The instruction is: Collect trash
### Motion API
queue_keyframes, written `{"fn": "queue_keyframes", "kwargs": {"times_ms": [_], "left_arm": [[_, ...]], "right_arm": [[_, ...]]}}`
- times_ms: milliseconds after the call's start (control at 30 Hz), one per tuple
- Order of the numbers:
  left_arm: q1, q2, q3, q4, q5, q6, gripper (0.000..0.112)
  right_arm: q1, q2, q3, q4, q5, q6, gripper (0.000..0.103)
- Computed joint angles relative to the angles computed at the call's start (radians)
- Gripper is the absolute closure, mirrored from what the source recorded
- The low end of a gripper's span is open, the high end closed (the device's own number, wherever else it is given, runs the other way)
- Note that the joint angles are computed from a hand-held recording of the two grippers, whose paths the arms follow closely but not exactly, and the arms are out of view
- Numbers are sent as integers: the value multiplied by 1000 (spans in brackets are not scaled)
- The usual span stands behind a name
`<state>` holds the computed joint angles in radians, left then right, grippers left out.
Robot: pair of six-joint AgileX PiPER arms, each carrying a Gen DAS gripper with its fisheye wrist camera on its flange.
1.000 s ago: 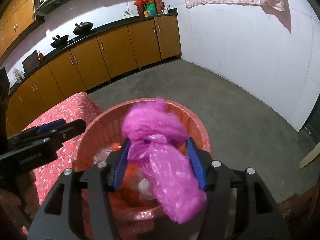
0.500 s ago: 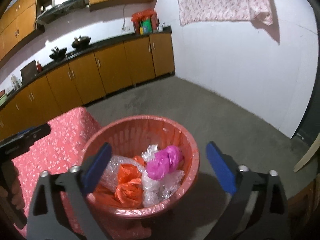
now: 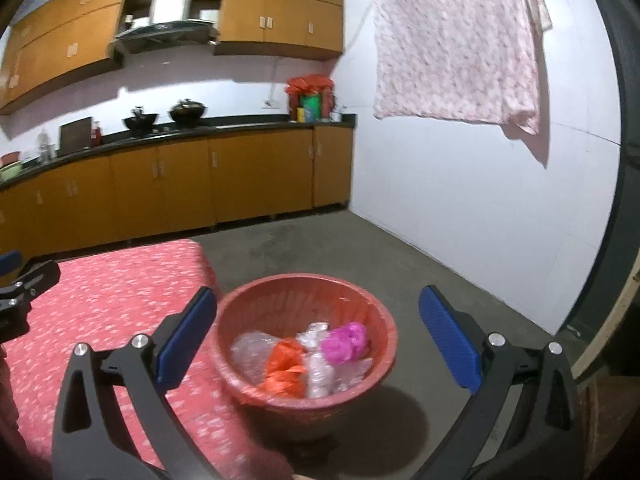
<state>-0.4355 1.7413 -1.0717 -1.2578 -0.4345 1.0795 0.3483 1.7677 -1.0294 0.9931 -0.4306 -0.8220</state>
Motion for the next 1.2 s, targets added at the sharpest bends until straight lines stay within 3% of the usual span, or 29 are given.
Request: {"fn": "queue_keyframes", "kwargs": {"times_ms": [367,500,833,1033,1200], "left_arm": [[-104,-164,247,39,-210,-121,11],[-112,-194,294,54,-210,-173,11],[-170,-207,335,17,-301,-167,11],[-164,-207,345,12,-291,-186,11],[-159,-213,373,16,-284,-209,11]], "right_arm": [[156,-153,188,10,-68,49,4],[194,-188,224,24,-94,33,4],[277,-250,306,55,-158,62,4],[310,-244,326,80,-192,50,4],[303,-240,332,76,-168,65,4]]}}
